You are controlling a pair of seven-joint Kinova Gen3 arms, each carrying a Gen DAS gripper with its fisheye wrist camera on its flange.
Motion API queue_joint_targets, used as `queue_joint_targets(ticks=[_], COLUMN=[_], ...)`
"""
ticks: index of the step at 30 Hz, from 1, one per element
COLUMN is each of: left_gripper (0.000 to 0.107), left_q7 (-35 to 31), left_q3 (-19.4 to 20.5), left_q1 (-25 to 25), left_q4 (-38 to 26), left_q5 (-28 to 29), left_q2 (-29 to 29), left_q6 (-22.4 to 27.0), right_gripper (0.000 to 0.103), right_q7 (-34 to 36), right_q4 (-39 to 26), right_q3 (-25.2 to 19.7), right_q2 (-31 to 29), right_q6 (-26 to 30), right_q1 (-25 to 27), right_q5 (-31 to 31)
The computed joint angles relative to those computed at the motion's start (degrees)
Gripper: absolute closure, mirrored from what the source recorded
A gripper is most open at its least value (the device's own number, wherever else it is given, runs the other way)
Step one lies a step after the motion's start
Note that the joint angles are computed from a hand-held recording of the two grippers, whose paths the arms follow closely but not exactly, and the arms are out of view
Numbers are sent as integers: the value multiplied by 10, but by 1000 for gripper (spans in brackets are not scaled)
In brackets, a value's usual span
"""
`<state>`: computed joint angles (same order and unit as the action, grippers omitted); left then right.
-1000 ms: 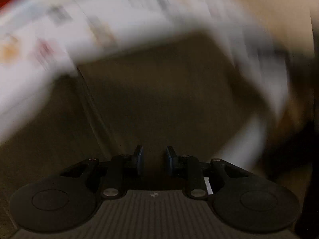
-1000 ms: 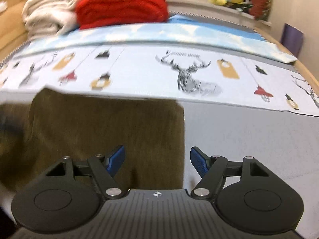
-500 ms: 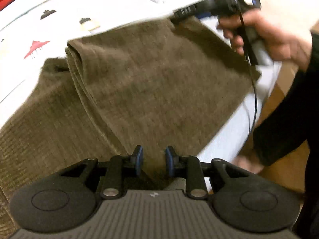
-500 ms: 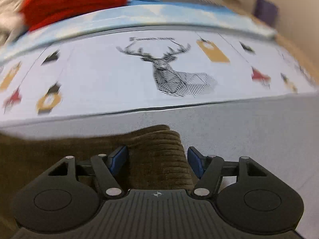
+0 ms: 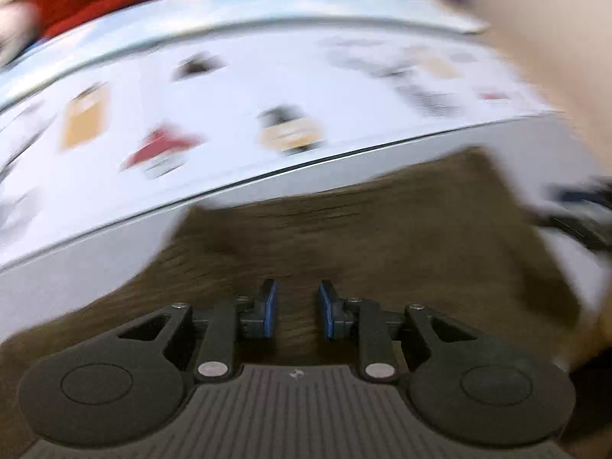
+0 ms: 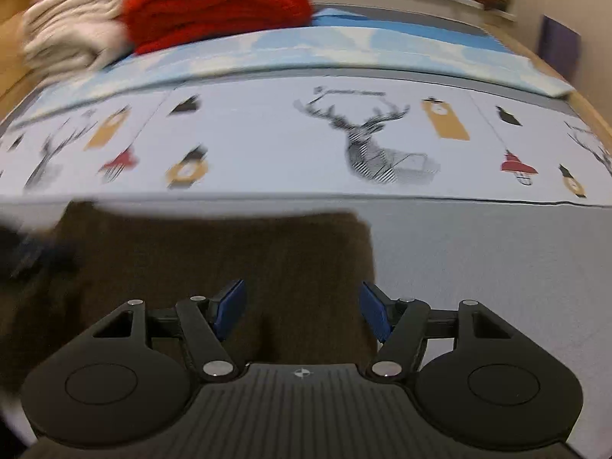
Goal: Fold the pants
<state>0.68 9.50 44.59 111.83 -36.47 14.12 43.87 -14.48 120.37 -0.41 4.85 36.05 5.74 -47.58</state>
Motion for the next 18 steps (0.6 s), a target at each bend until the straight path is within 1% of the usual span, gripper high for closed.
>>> queue_joint_targets(ticks=[1, 2, 3, 4, 5, 6, 7, 9, 11, 13, 15, 18], left_gripper=[78, 78, 78, 79, 79, 79, 79, 79, 79, 79, 79, 79], left_q7=[10, 23, 30, 35, 41, 45, 49, 50, 49, 57, 61, 68], left_q3=[0, 1, -7, -16, -15, -7, 8, 14, 17, 18, 22, 29], left_q1=[-5, -6, 4, 21, 34, 36, 27, 27, 32, 37, 43, 52], left_q4=[-4, -5, -3, -5, -10, -14, -18, -24, -32, -34, -37, -40], left_q5=[14, 19, 14, 0, -17, -27, -29, -19, -24, -35, -35, -41], left_q2=[3, -1, -6, -7, -3, -2, 0, -1, -4, 0, -4, -8], left_q6=[14, 19, 16, 22, 37, 49, 56, 61, 74, 78, 85, 99], right_gripper=[31, 30, 30, 30, 30, 30, 30, 30, 30, 30, 30, 30], right_q7=[22, 35, 48, 61, 73, 78, 80, 92, 92, 87, 82, 46], right_q4=[7, 15, 25, 40, 56, 66, 71, 71, 67, 67, 70, 82], right_q3=[5, 0, 1, 11, 13, 16, 20, 34, 46, 52, 51, 42], right_q2=[-6, -12, -17, -23, -29, -33, -35, -38, -40, -42, -43, -41], right_q6=[12, 15, 8, -7, -28, -42, -46, -34, -13, -5, -12, -48], right_q1=[6, 17, 17, 6, 4, 2, 3, 12, 22, 27, 26, 13], right_q5=[10, 29, 48, 62, 72, 79, 81, 63, 50, 52, 67, 114])
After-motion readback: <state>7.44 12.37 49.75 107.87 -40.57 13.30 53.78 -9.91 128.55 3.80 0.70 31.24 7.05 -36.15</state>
